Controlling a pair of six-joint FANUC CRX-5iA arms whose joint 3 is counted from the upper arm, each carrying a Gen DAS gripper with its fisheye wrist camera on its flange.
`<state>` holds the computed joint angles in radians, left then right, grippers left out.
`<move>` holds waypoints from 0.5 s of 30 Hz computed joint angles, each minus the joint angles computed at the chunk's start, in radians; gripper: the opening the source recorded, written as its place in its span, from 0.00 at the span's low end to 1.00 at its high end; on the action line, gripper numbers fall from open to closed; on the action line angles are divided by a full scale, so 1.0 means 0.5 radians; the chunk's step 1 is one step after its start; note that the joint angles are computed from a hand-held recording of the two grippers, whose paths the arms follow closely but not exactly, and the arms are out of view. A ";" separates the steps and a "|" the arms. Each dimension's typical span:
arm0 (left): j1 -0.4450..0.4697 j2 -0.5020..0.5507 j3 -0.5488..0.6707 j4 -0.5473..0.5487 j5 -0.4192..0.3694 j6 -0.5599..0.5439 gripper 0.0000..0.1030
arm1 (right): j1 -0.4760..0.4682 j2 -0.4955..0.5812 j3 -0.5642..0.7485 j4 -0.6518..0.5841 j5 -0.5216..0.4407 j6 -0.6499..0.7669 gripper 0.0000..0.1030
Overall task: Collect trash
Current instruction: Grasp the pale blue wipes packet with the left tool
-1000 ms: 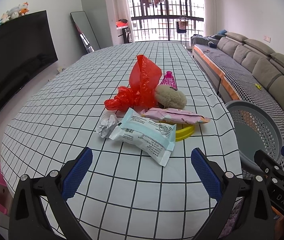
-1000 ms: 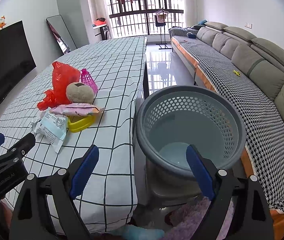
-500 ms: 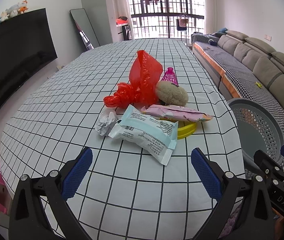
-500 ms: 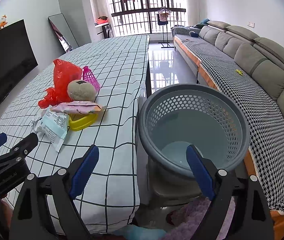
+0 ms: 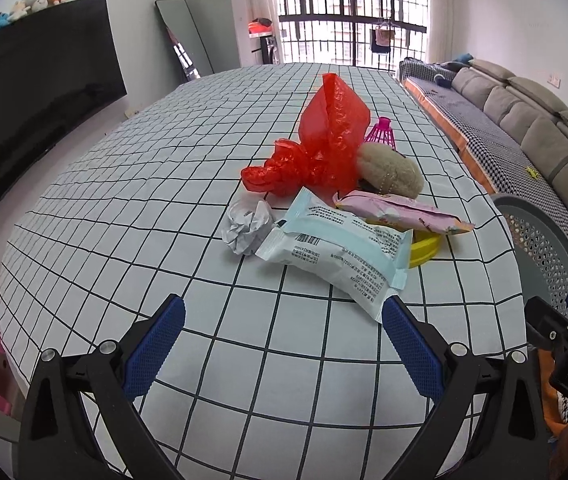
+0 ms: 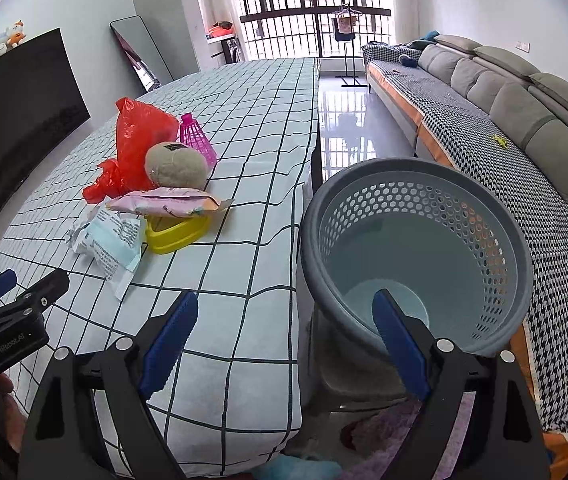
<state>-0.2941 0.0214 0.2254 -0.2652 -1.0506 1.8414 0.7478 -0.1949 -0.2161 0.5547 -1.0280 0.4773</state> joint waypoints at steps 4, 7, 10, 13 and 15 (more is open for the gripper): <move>0.035 0.032 0.018 0.072 0.022 0.006 0.94 | -0.020 0.030 0.017 -0.004 0.009 0.027 0.82; 0.036 0.102 0.086 0.129 0.000 0.001 0.94 | -0.049 0.035 0.020 -0.038 0.021 0.044 0.82; 0.010 0.168 0.148 0.137 0.004 -0.002 0.94 | -0.082 0.039 0.019 -0.069 0.035 0.055 0.82; -0.015 0.246 0.215 0.136 -0.029 0.011 0.94 | -0.118 0.038 0.015 -0.102 0.049 0.069 0.82; -0.031 0.300 0.269 0.111 -0.082 0.036 0.94 | -0.142 0.040 0.016 -0.127 0.058 0.079 0.82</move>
<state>-0.3094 0.1714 0.3599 -0.2099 -1.0914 1.8595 0.6767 -0.1750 -0.2083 0.4910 -0.9989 0.5169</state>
